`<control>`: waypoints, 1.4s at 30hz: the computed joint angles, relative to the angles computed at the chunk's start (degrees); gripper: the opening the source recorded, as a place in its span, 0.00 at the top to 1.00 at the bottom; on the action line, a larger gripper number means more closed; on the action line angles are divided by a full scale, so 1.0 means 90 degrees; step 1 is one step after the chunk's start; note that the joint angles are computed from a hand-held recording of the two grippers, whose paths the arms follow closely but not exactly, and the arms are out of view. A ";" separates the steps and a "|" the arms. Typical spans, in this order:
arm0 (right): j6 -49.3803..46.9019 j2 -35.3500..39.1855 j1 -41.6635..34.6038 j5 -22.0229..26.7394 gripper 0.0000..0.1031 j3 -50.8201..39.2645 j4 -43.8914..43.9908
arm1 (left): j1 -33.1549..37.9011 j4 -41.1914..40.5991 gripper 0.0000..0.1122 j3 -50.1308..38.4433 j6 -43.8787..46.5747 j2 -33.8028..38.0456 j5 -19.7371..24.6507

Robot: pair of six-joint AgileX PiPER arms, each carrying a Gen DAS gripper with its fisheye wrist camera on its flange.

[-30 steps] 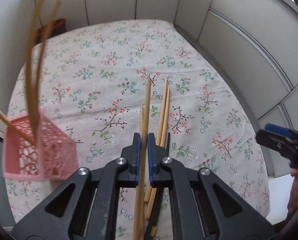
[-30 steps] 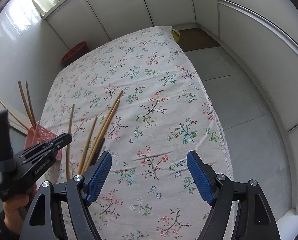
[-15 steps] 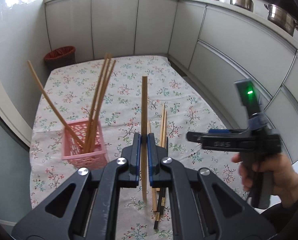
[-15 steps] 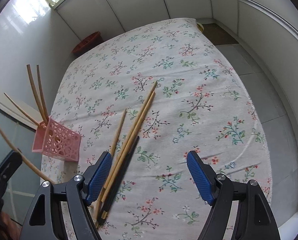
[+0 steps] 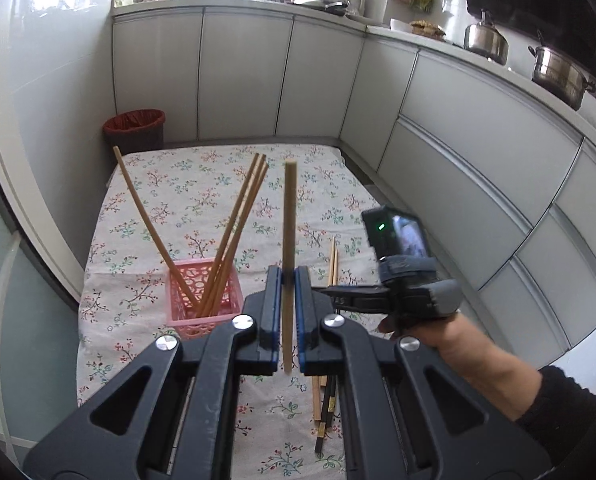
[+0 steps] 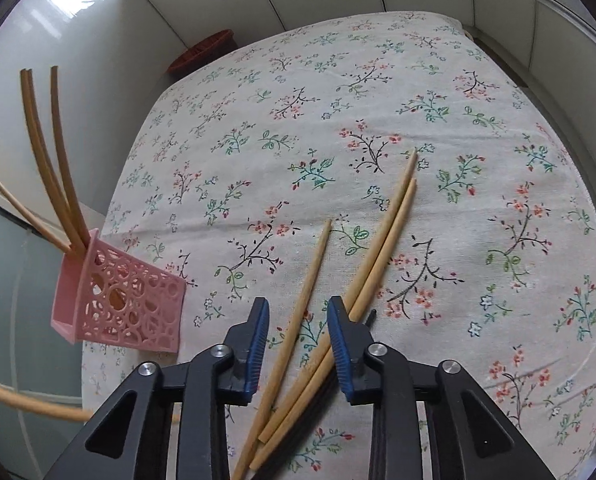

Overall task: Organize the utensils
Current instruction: 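Lift the wooden chopstick upright with the left gripper, then carry the chopstick over the pink holder, lower it, open the left gripper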

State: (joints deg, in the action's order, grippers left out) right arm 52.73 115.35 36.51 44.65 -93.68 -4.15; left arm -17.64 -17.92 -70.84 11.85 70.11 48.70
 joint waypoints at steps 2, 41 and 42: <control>-0.0072 0.0280 -0.0044 0.0064 0.80 -0.0273 0.0141 | 0.0103 -0.0131 0.94 0.0034 0.0063 -0.0112 -0.0082; 0.2484 -0.1912 0.2069 0.0943 0.94 -0.0140 -0.4090 | 0.1877 -0.2284 0.94 0.0627 0.1249 -0.0811 -0.1562; 0.2519 -0.1913 0.2113 0.0982 0.94 -0.0183 -0.4210 | 0.1889 -0.2305 0.94 0.0649 0.1264 -0.0791 -0.1611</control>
